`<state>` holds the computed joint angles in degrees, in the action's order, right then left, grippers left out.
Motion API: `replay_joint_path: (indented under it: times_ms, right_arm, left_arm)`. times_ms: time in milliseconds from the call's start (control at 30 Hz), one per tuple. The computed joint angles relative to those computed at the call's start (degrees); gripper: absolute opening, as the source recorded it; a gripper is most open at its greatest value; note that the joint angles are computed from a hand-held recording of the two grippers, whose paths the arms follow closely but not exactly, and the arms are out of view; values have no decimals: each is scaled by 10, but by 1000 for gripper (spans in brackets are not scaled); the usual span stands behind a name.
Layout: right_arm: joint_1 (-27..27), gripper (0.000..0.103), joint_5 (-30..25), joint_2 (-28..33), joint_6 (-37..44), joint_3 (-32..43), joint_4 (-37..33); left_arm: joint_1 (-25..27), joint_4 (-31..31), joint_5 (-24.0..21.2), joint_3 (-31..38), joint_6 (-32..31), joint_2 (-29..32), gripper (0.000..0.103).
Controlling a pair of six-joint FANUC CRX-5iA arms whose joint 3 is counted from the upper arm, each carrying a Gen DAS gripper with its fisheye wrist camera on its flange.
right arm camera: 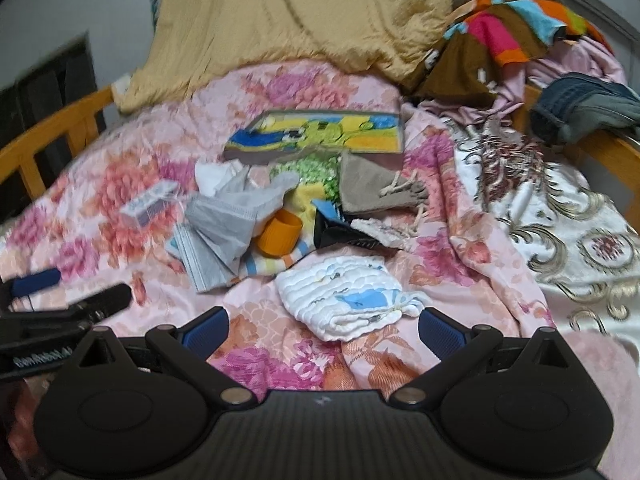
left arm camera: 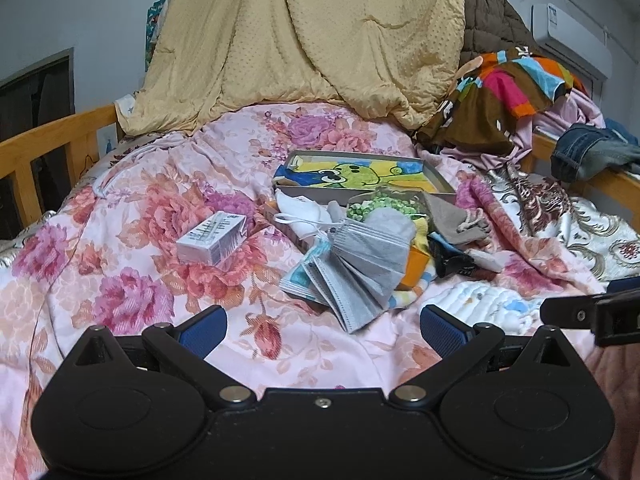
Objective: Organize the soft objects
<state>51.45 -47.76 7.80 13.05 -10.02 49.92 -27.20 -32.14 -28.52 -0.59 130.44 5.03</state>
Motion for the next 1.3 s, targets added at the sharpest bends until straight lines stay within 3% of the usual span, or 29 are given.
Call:
replay_joint_path:
  times_ms: [233,600,900,1133,1300]
  right_arm:
    - [-40,103,8,58,124,75,-76]
    - [-80,103,0,131,253,167,-161]
    - [-97,102,-13,163,287,213,-222]
    - [-109,101,-28,182,315,249,-281]
    - [-106,95,-41,194,323,263,-282]
  left_arm:
    - [20,24,49,23,-102,34,102]
    - [57,179,83,70,-306,114,102]
    - [79,314,122,64,-464,158,102]
    - [79,347,156,59,-506,176,101]
    - [72,297,106,100,-457,197,90]
